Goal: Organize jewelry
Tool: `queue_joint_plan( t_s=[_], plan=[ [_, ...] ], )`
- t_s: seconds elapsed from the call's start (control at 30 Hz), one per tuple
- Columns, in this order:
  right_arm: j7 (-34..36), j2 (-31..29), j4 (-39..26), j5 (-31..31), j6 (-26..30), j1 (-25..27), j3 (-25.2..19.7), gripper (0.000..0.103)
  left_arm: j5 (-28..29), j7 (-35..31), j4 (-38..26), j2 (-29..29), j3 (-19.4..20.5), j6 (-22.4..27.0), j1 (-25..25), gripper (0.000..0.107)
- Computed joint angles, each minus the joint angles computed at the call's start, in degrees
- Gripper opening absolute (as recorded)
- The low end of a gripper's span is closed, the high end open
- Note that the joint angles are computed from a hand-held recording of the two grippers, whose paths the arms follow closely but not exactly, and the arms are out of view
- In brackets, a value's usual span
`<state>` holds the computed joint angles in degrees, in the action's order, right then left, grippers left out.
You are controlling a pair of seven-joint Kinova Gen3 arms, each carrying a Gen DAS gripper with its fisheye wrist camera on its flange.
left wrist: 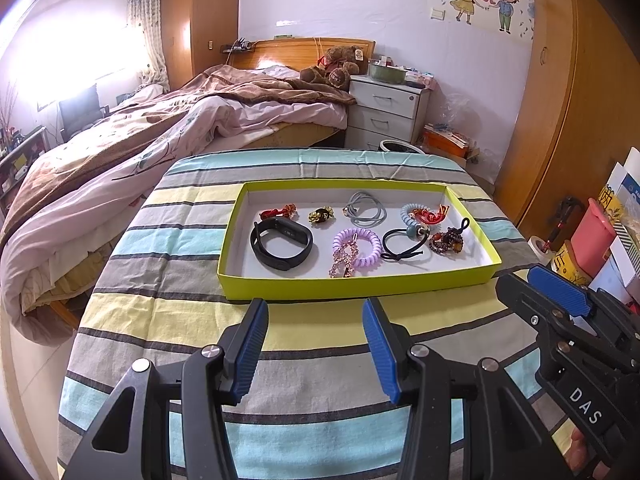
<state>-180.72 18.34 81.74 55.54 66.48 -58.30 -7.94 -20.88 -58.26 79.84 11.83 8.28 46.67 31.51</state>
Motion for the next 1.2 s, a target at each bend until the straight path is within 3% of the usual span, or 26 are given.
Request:
queue_joint_plan(
  t_s=[1.2],
  plan=[
    [-0.19, -0.03, 0.08, -0.12, 0.05, 0.0, -0.04, 0.041, 1.81, -0.64, 0.49, -0.26, 0.05, -0.24, -0.85, 0.049]
  ],
)
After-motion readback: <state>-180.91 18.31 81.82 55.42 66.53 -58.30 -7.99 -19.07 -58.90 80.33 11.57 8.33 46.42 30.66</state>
